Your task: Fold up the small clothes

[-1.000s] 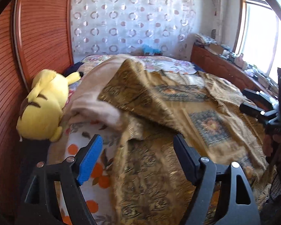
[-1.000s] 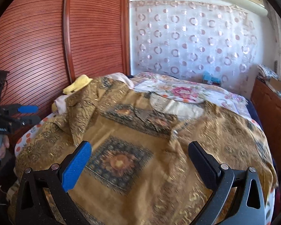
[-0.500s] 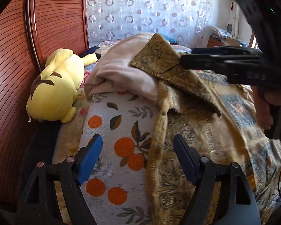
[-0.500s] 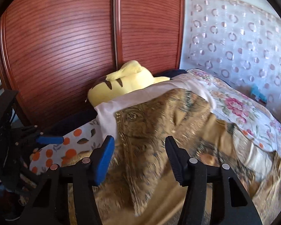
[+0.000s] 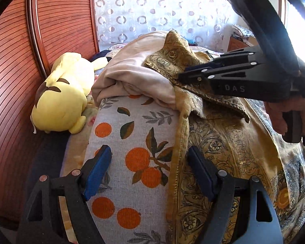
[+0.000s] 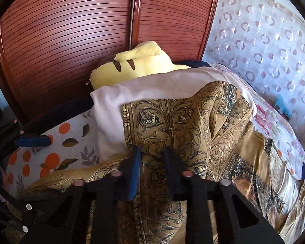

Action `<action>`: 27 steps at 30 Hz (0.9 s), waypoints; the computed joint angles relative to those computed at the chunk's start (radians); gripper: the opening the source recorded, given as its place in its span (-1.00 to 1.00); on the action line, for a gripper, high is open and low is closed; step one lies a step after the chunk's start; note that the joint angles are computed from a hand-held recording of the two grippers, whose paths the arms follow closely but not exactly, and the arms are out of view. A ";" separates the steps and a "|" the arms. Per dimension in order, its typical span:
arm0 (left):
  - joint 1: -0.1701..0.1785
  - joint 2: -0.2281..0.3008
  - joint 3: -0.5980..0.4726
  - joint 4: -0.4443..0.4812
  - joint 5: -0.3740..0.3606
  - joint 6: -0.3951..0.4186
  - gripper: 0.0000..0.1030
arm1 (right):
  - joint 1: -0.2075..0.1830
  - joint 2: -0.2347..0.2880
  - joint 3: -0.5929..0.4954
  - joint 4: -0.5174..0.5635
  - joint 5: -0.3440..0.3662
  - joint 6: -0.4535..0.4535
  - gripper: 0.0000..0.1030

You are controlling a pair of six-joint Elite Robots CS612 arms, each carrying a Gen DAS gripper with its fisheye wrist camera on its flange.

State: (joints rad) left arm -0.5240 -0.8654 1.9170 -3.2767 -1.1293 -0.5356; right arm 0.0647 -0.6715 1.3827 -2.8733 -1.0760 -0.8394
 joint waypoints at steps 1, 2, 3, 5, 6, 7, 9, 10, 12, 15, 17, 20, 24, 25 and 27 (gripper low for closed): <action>-0.001 -0.001 0.001 0.001 0.002 -0.002 0.53 | -0.006 -0.009 0.008 0.013 0.009 -0.011 -0.89; 0.000 0.000 0.000 -0.001 0.002 -0.002 0.53 | -0.008 -0.009 0.005 0.026 0.020 -0.013 -0.90; 0.000 0.000 0.000 -0.001 0.003 -0.003 0.53 | -0.013 -0.011 0.006 0.032 0.033 -0.011 -0.94; 0.001 0.002 0.000 -0.005 0.002 -0.001 0.53 | -0.026 -0.012 0.008 0.014 0.074 0.018 -0.95; 0.002 0.003 -0.001 -0.006 0.001 0.000 0.53 | -0.034 -0.015 0.013 -0.003 0.099 0.042 -0.95; 0.002 0.004 -0.001 -0.009 0.000 0.002 0.53 | -0.047 -0.021 0.021 -0.019 0.135 0.067 -0.96; 0.001 0.004 0.002 -0.018 0.003 0.005 0.53 | -0.076 -0.031 0.040 -0.077 0.203 0.136 -0.96; 0.001 0.004 0.002 -0.018 0.003 0.005 0.53 | -0.091 -0.033 0.048 -0.107 0.223 0.183 -0.95; 0.000 0.005 0.003 -0.023 0.004 0.005 0.53 | -0.115 -0.033 0.057 -0.176 0.210 0.306 -0.95; 0.000 0.005 0.003 -0.023 0.005 0.005 0.53 | -0.131 -0.034 0.064 -0.217 0.107 0.338 -0.67; -0.001 0.005 0.004 -0.024 0.006 0.005 0.53 | -0.138 -0.031 0.063 -0.220 0.054 0.353 -0.45; -0.001 0.004 0.003 -0.019 0.008 0.002 0.53 | -0.147 -0.031 0.064 -0.202 0.033 0.358 -0.17; -0.003 -0.005 0.007 -0.009 0.002 -0.017 0.53 | -0.159 -0.040 0.090 -0.216 0.055 0.330 -0.16; -0.005 -0.008 0.010 -0.018 0.006 -0.014 0.53 | -0.165 -0.048 0.101 -0.220 0.067 0.325 -0.16; -0.018 -0.014 0.014 -0.038 0.040 0.008 0.53 | -0.183 -0.055 0.123 -0.242 0.076 0.318 -0.12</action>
